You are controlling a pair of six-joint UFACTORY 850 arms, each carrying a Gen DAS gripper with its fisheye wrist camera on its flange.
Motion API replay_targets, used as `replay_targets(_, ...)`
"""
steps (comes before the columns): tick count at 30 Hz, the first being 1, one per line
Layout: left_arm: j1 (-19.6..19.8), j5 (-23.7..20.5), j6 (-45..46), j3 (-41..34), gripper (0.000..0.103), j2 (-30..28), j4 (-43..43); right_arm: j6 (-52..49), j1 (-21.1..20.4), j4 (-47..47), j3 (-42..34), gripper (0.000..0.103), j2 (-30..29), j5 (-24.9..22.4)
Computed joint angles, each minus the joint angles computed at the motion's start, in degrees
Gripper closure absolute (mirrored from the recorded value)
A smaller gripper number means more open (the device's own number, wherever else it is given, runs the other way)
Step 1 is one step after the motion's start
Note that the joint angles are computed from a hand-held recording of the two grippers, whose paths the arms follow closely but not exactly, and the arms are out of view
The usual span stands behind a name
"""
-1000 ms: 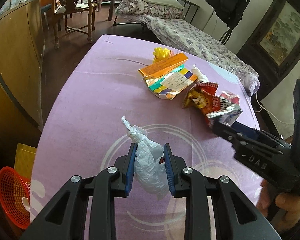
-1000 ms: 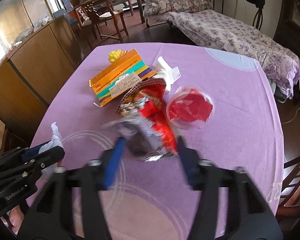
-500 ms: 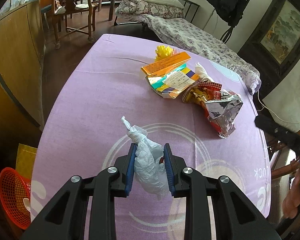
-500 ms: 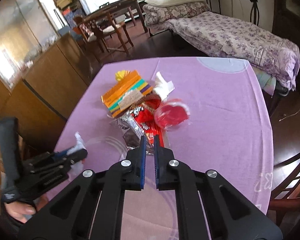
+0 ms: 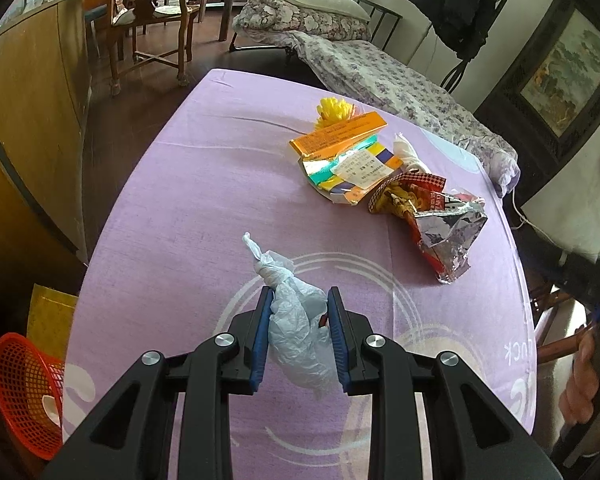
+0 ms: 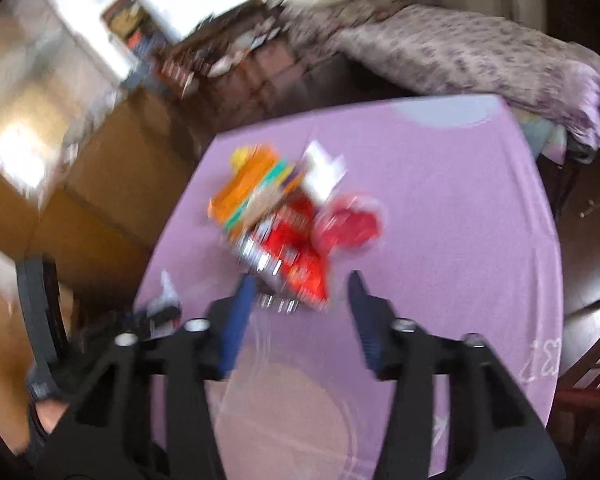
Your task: Collect trash
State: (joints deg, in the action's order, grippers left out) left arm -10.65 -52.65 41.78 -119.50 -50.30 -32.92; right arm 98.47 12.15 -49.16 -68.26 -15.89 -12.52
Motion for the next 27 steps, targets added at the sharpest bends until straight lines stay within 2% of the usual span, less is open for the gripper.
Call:
replay_targets(2,0.0,-0.5,0.0,-0.3,0.076,-0.2,-0.1,5.8,-0.3,-4.9,-0.9,0.045,-0.8,-2.2)
replay_targets(4,-0.2,-0.6,0.4,-0.4,0.076,-0.2,-0.1,2.0,-0.5,-3.2,-4.8,0.044,-4.1,-7.0)
replay_targets(5,-0.2,-0.4,0.7,-0.2,0.076,0.0,-0.1,-1.2,-0.8,-1.0,-6.4,0.043,-5.6,-7.8)
replay_targets(11,0.0,-1.4,1.0,-0.8,0.076,-0.3,-0.6,-10.7,-1.7,6.1,-13.6,0.035,-12.0,-11.5)
replay_targets(15,-0.1,-2.9,1.5,-1.9,0.076,-1.0,-1.1,-14.9,-2.3,9.6,-14.5,0.034,-13.4,-11.6)
replay_targets(19,-0.4,-2.7,2.4,-1.0,0.076,-0.5,-1.1,-18.2,-2.4,11.3,-15.3,0.034,-14.5,-12.8)
replay_targets(20,-0.3,-2.6,2.4,-1.0,0.076,-0.5,-1.0,-18.8,-2.3,11.6,-15.6,0.034,-14.7,-13.2)
replay_targets(23,-0.4,-2.5,1.7,-1.5,0.076,-0.8,-0.5,-20.2,-2.2,12.6,-15.8,0.047,-14.8,-13.8)
replay_targets(27,-0.3,-2.5,0.7,-2.2,0.076,-1.3,0.0,-16.4,-1.6,9.1,-14.8,0.047,-13.8,-14.2)
